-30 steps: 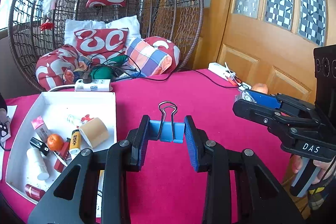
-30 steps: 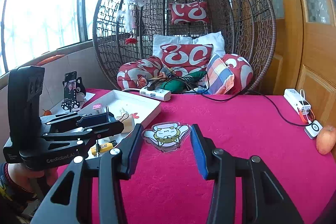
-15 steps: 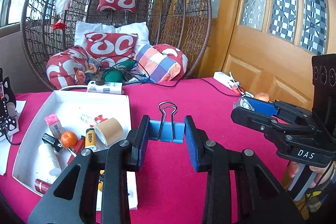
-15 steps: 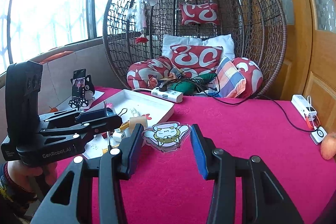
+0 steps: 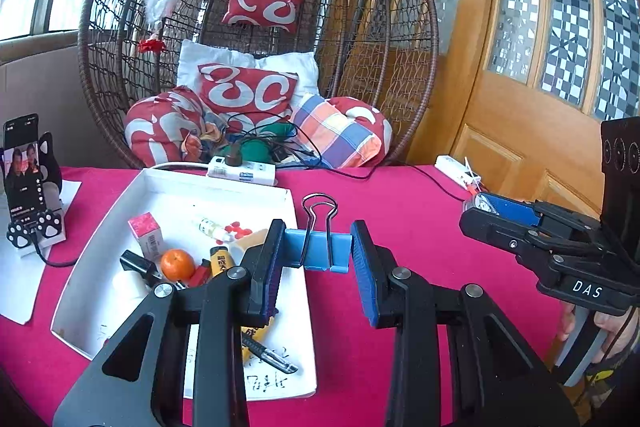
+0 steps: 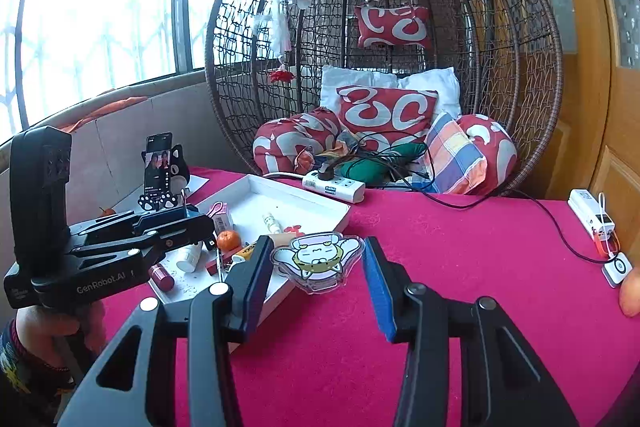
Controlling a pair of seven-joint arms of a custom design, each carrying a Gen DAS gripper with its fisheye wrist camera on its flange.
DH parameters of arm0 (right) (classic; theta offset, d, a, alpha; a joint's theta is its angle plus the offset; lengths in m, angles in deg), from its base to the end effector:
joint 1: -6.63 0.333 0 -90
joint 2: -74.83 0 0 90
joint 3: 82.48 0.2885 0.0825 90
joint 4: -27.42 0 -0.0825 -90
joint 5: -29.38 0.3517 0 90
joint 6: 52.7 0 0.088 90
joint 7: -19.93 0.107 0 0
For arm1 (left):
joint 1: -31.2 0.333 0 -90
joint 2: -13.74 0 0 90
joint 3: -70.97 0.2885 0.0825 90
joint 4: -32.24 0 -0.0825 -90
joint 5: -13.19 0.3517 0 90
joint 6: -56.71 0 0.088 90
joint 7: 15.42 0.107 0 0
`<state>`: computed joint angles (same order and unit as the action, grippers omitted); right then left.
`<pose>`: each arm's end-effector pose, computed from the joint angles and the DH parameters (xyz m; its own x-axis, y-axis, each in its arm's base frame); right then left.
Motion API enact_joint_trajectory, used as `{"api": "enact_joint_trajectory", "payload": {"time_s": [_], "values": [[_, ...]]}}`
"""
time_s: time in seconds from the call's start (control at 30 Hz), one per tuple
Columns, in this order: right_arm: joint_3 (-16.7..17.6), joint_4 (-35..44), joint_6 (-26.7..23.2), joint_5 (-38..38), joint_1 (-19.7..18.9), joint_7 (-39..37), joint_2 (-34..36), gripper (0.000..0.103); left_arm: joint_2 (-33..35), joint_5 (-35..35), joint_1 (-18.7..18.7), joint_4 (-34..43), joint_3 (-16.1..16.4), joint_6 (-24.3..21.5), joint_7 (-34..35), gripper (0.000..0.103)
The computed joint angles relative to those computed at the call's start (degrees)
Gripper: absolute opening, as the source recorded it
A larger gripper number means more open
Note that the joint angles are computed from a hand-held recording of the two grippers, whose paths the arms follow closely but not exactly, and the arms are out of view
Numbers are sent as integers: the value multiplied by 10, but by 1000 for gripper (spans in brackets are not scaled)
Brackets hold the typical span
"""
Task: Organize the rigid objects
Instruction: 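Carry the binder clip and cartoon badge over the white tray with both tools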
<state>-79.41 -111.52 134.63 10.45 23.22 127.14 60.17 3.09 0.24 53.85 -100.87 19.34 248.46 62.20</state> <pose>0.4368 0.1928 0.5279 0.3809 -0.9244 0.0189 -0.4187 -0.1907 -0.8878 0.4492 -0.2473 0.5211 -0.2622 -0.9368 0.2316 -0.4634 -0.0882 -0.8817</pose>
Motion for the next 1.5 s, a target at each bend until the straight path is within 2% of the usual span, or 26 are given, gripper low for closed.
{"api": "enact_joint_trajectory", "payload": {"time_s": [0.23,0.43,0.5,0.57,0.7,0.87,0.97,1.07,1.1,1.2,1.3,1.4,1.5], "values": [[-10,32,-17,11,28,-14,32,45,-5,-15,-27,-15,42,3,2,32],[0,66,-29,20,33,-23,61,45,-10,-33,-45,-31,71,3,9,32],[-22,78,-34,46,64,-49,73,45,-11,-36,-46,-34,77,-1,9,32],[-25,90,-39,65,74,-68,84,45,-13,-36,-42,-38,80,-6,6,32],[-14,112,-50,93,77,-97,103,45,-16,-31,-42,-47,93,-7,-7,32],[5,137,-60,131,75,-136,126,45,-21,-30,-32,-55,94,-5,-16,32],[19,152,-67,139,68,-142,139,45,-26,-29,-2,-57,69,-6,-22,32],[30,167,-74,154,62,-154,153,45,-42,-18,73,-56,6,-13,-42,32],[34,172,-76,157,60,-156,157,45,-46,-12,89,-57,-5,-15,-51,32],[44,191,-84,167,52,-159,173,46,-50,9,125,-55,-26,-20,-75,32],[59,215,-97,192,40,-173,193,46,-51,33,177,-45,-61,-30,-101,32],[55,239,-107,169,42,-149,215,46,-51,61,221,-36,-94,-39,-124,32],[53,259,-115,149,43,-125,233,46,-48,89,243,-31,-112,-41,-142,32]]}}
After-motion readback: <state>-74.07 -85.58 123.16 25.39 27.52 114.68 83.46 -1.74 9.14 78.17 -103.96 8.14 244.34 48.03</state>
